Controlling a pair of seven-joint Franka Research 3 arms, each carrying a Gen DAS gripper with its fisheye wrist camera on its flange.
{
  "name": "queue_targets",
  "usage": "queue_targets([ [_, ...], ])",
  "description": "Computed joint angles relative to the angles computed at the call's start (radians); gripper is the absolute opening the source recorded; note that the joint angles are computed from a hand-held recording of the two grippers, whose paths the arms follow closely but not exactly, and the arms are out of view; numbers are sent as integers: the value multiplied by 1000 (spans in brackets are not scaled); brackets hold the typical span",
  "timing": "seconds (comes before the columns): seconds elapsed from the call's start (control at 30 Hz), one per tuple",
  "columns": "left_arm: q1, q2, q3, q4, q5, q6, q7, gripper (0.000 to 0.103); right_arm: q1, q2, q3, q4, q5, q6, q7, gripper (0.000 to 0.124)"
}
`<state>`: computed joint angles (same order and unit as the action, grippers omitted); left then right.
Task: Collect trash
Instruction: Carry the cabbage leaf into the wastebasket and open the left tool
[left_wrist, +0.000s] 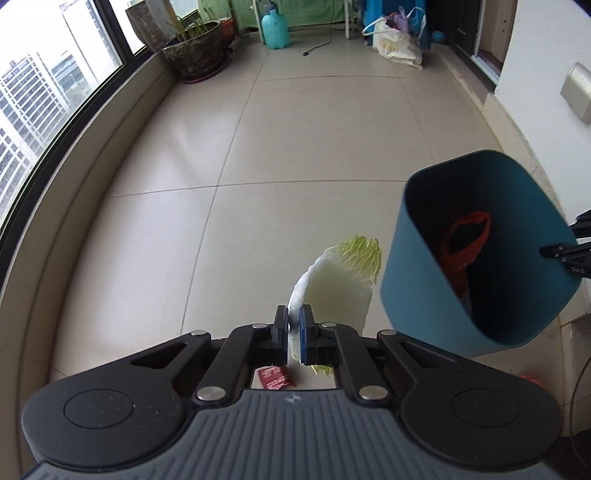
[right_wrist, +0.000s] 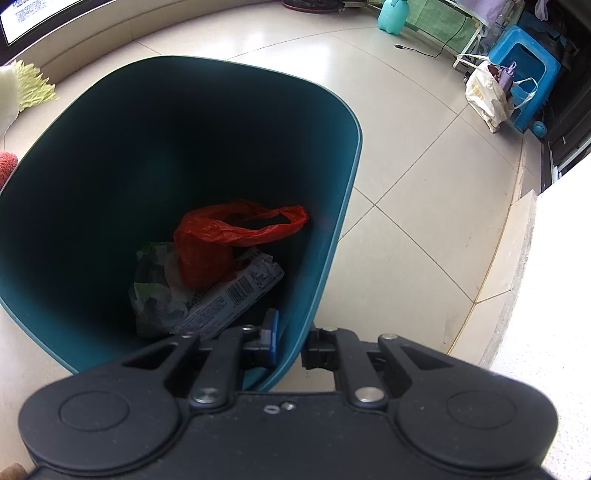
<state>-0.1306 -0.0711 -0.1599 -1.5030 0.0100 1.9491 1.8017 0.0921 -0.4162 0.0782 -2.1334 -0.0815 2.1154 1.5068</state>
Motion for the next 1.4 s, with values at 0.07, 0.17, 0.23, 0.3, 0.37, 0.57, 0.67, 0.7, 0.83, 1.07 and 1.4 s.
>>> queue_targets([
  [0.07,-16,12,-12,40,-40,-5,18,5,0,0,-1,1,0,0,-2,10],
  [0.17,-41,31,-31,81,-87,-3,44,5,1,1,-2,3,2,-1,-4,10],
  [0.23,-61,47,-46,96,-96,5,56,5,0,1,-3,4,3,-1,-5,10],
  [0.3,-81,55,-62,72,-95,34,63,5,0,1,-3,2,4,2,-4,10],
  [0.37,-102,73,-75,63,-81,47,58,5,0,0,-3,0,4,5,-5,10],
  [0.57,-165,157,-109,49,15,74,-6,5,0,-4,-1,-8,3,14,-8,10],
  [0.67,-185,221,-114,77,43,42,-42,5,1,-8,3,-15,-7,22,-17,10],
  [0.7,-191,239,-115,83,56,34,-50,5,2,-11,8,-20,-16,26,-19,11],
  [0.83,-213,288,-117,93,100,22,-78,5,4,-9,6,-18,-12,27,-23,11],
  [1.07,-231,335,-117,106,130,10,-107,5,6,-19,8,-27,-15,29,-23,11],
  [1.4,-235,345,-118,114,136,-4,-108,6,5,-22,7,-29,-10,27,-31,11],
])
